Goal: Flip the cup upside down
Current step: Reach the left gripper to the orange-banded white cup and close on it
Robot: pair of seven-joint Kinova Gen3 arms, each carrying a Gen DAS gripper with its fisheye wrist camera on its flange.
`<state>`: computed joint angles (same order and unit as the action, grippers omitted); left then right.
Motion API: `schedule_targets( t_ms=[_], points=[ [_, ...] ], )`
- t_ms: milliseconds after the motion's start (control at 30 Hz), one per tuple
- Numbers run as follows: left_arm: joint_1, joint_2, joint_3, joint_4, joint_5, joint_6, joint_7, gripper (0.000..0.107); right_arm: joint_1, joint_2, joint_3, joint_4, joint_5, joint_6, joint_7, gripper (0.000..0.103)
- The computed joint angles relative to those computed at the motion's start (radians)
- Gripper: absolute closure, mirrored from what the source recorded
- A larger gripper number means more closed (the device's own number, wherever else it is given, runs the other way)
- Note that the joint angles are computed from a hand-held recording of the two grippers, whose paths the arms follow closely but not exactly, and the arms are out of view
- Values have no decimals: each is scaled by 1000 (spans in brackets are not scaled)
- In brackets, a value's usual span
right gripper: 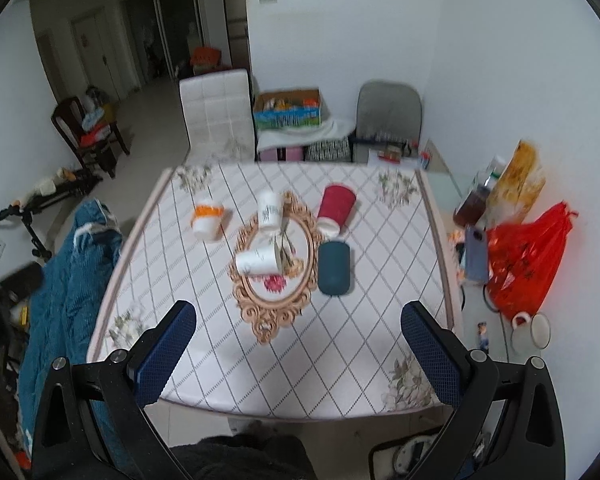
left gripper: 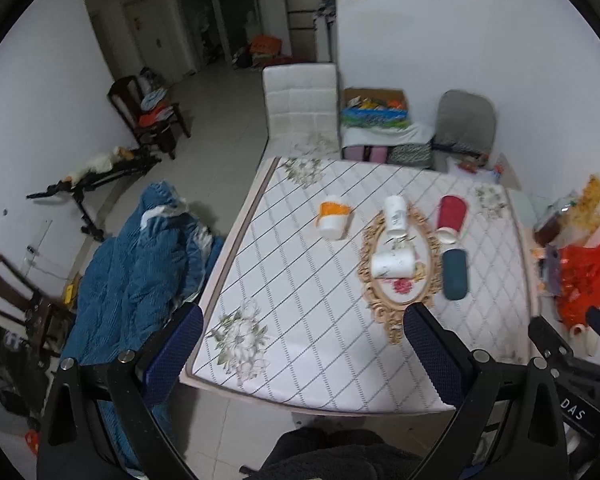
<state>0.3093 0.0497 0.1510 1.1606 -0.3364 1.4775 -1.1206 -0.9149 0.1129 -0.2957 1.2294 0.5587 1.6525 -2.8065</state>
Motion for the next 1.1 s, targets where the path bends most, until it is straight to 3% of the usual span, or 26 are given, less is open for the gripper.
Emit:
schedule_targets(
  t_ms=[67, 200, 433, 533, 600, 767, 967, 1100],
  points=[
    [22, 23, -22, 20, -17, -12, 21, 5, 43, -5, 16, 61, -58, -69, 20, 0],
    [145, 76, -190, 42, 1, -42, 5, 5, 93, 6, 26, 153, -122, -168, 47, 0],
    [287, 230, -513, -15, 160, -79, -157, 5, 149, 69, 51, 253, -224, -328, 90, 0],
    [278, 313, -607, -73, 263, -76, -256, 5, 160, 111, 69, 265, -264, -379, 105, 0],
    [224, 374, -593, -127, 292, -57, -303, 5, 168, 148, 82, 268, -293, -411, 112, 0],
    [65, 519, -449, -292, 276, 12, -358, 5, 191, 253, 115, 244, -371, -473, 141, 0],
    [-98, 729, -188, -570, 144, 138, -370, 5, 225, 402, 146, 174, -459, -467, 208, 0],
    [-129, 873, -95, -756, 73, 192, -390, 5, 247, 485, 160, 145, -511, -444, 249, 0]
  ],
)
